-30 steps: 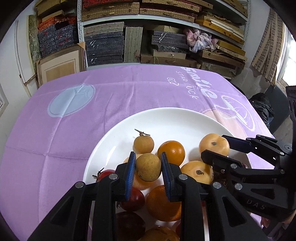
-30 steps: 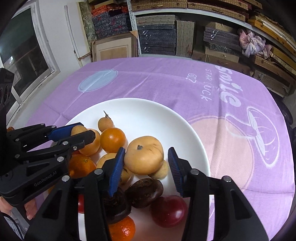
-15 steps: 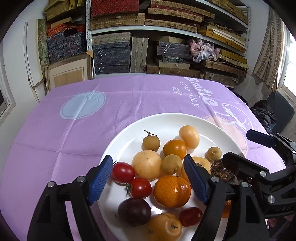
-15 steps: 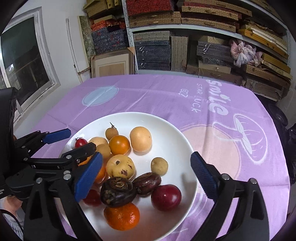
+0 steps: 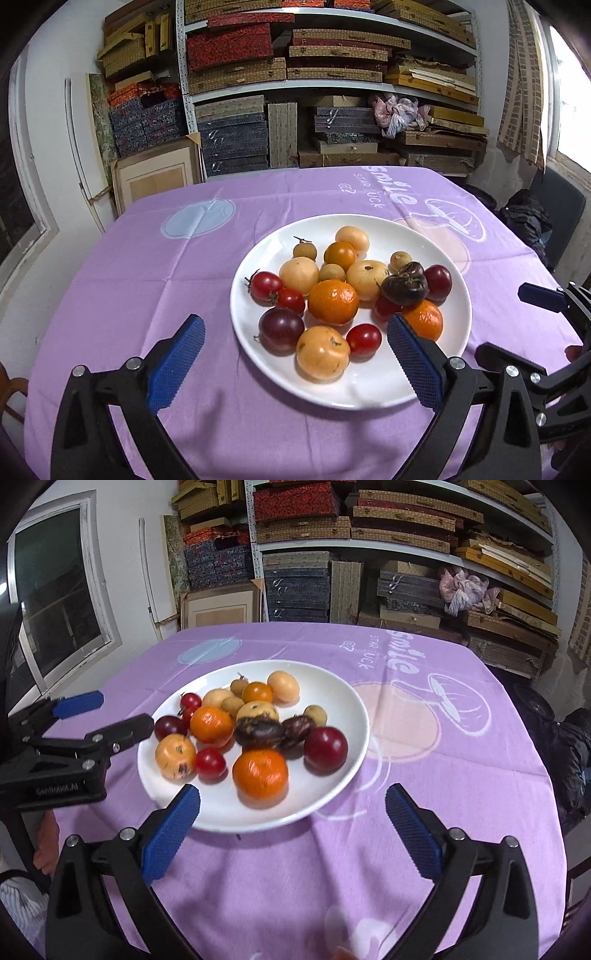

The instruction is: Organize fruits

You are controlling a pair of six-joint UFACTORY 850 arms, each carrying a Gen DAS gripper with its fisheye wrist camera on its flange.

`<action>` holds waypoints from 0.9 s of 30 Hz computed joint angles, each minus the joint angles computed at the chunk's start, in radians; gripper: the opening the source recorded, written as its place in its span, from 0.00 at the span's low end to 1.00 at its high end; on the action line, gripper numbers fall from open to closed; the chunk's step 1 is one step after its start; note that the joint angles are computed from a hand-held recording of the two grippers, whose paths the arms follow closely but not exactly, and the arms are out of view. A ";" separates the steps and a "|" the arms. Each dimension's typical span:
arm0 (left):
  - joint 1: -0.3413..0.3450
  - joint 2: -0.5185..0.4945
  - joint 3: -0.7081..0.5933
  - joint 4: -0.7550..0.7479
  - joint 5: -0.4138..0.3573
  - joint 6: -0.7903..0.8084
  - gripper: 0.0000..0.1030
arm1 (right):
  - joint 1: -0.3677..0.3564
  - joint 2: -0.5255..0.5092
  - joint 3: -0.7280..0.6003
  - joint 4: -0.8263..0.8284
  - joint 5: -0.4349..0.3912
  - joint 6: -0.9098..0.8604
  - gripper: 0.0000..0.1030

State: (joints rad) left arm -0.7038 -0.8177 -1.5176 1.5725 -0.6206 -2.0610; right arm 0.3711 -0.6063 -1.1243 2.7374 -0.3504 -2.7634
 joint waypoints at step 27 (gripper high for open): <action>-0.070 0.034 0.093 0.031 0.060 -0.116 0.97 | 0.038 0.053 0.163 0.088 -0.088 -0.162 0.96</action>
State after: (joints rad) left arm -0.7743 -0.7839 -1.4243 1.6031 -0.5606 -2.1773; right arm 0.4088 -0.5531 -0.9611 2.8252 -0.4389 -2.9251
